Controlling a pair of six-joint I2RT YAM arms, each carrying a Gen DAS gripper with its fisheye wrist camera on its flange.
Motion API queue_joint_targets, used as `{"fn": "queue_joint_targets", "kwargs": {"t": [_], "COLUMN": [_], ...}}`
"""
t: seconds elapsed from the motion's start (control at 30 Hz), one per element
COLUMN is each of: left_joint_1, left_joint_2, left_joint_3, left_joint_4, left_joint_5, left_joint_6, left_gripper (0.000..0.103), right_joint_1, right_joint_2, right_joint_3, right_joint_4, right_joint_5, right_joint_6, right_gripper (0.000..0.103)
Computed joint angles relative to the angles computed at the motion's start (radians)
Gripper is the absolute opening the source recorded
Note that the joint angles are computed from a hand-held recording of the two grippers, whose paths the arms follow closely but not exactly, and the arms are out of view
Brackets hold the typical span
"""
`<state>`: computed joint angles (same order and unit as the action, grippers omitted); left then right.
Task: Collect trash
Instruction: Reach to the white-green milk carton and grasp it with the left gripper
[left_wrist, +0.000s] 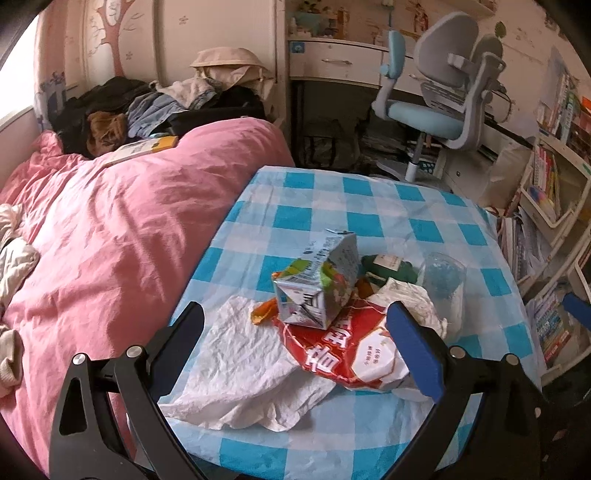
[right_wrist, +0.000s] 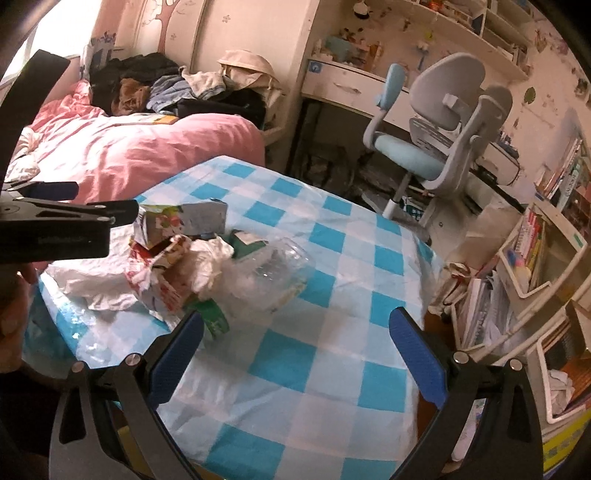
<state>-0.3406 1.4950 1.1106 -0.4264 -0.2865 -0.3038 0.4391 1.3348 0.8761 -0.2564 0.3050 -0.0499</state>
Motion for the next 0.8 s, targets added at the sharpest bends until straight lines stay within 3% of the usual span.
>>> {"fn": "queue_joint_targets", "kwargs": {"t": [0.23,0.5,0.8], "left_joint_1": [0.07,0.125,0.196], "left_joint_2": [0.048,0.037,0.051], "left_joint_3": [0.076,0.085,0.096], "left_joint_4": [-0.091,-0.114,-0.145], "left_joint_5": [0.081,0.059,0.102], "left_joint_6": [-0.004,-0.036,-0.074], "left_gripper": [0.096,0.096,0.096], "right_joint_1": [-0.041,-0.084,-0.067], "right_joint_2": [-0.046,-0.052,-0.055], "right_joint_3": [-0.044,-0.037,-0.04], "right_joint_4": [0.079,0.072,0.067], "right_joint_5": [-0.08,-0.2,-0.224], "right_joint_6": [0.019,0.061,0.044], "right_gripper": [0.097,0.097,0.097]}}
